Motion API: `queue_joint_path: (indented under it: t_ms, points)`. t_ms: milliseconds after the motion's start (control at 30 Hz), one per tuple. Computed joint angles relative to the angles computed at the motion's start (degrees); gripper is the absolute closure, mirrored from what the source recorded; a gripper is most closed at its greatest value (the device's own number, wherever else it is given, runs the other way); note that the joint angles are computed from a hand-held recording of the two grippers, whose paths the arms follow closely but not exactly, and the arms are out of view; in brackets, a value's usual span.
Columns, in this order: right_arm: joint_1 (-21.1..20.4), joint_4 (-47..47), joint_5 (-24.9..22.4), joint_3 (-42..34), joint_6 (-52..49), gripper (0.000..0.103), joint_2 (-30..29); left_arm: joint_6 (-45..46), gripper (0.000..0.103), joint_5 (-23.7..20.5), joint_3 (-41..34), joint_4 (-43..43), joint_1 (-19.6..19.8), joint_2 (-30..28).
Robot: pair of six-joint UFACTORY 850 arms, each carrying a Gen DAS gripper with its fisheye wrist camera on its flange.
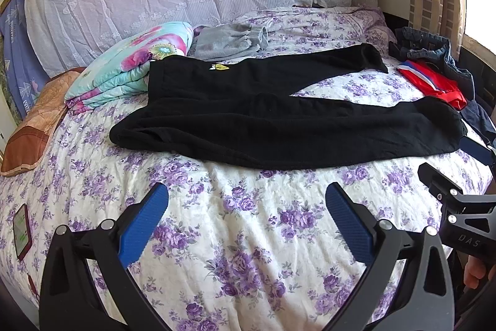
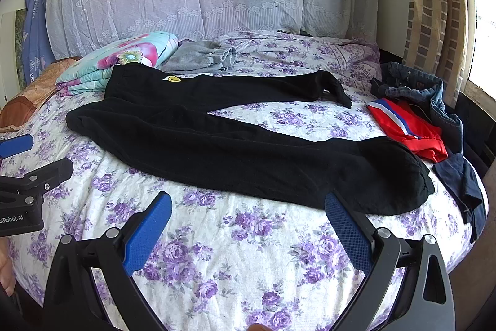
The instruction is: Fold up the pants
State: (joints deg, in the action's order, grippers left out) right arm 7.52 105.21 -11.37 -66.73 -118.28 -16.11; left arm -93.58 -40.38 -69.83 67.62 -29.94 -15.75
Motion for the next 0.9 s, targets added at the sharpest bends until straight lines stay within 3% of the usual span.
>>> queue_joint_path:
  t_ms: [900]
  points:
    - [-0.15, -0.47, -0.11, -0.03, 0.35, 0.003, 0.06, 0.12, 0.004, -0.03, 0.03, 0.02, -0.01, -0.12]
